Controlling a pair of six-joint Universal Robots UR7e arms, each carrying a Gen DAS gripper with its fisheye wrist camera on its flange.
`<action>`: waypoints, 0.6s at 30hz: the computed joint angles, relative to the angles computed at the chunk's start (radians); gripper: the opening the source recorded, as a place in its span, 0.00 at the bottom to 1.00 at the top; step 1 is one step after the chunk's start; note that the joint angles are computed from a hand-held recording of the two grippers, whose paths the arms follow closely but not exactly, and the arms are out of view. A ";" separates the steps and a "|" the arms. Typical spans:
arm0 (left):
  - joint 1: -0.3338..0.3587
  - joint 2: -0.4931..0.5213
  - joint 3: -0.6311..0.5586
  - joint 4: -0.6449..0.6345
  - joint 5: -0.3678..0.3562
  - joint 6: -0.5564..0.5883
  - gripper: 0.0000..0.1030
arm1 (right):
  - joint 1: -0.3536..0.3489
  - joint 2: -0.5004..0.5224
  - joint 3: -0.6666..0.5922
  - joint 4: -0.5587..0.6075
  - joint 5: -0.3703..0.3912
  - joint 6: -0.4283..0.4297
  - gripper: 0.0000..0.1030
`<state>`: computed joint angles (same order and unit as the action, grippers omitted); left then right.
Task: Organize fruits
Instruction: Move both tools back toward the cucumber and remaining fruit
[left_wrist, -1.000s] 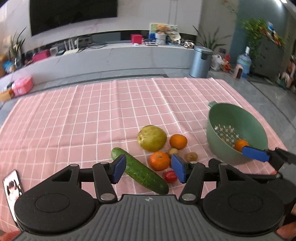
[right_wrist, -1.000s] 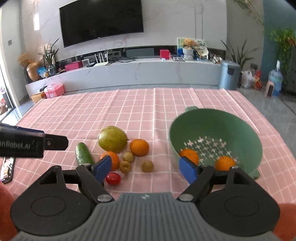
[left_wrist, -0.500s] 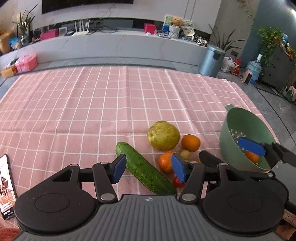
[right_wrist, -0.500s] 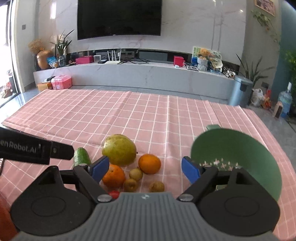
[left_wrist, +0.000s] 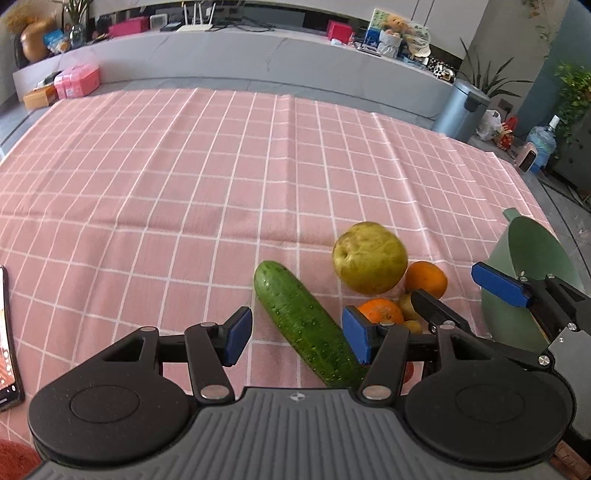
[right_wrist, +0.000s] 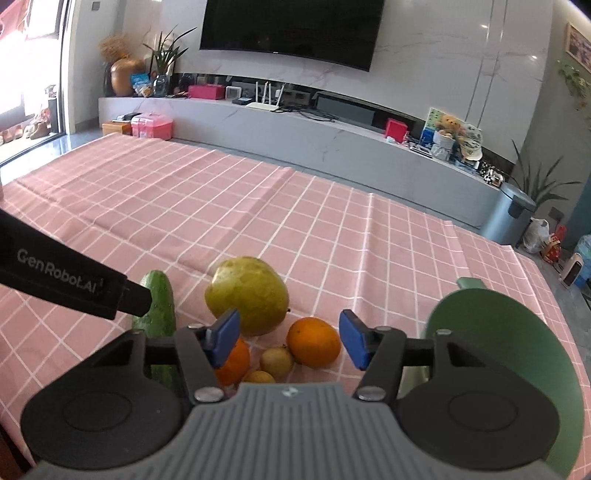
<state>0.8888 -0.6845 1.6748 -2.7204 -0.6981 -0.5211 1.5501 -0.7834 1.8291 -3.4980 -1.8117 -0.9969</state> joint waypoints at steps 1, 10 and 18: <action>0.002 -0.002 0.001 0.004 -0.004 -0.008 0.64 | -0.003 0.001 0.001 0.002 0.005 -0.006 0.54; 0.021 -0.022 0.037 -0.069 -0.041 -0.040 0.66 | -0.018 0.015 -0.015 0.022 0.030 -0.020 0.50; 0.044 -0.011 0.024 -0.094 -0.107 -0.061 0.66 | -0.028 0.018 -0.043 0.085 0.007 0.037 0.43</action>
<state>0.9329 -0.6952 1.6987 -2.8145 -0.8054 -0.5819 1.5218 -0.7658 1.7857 -3.4132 -1.8044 -0.9600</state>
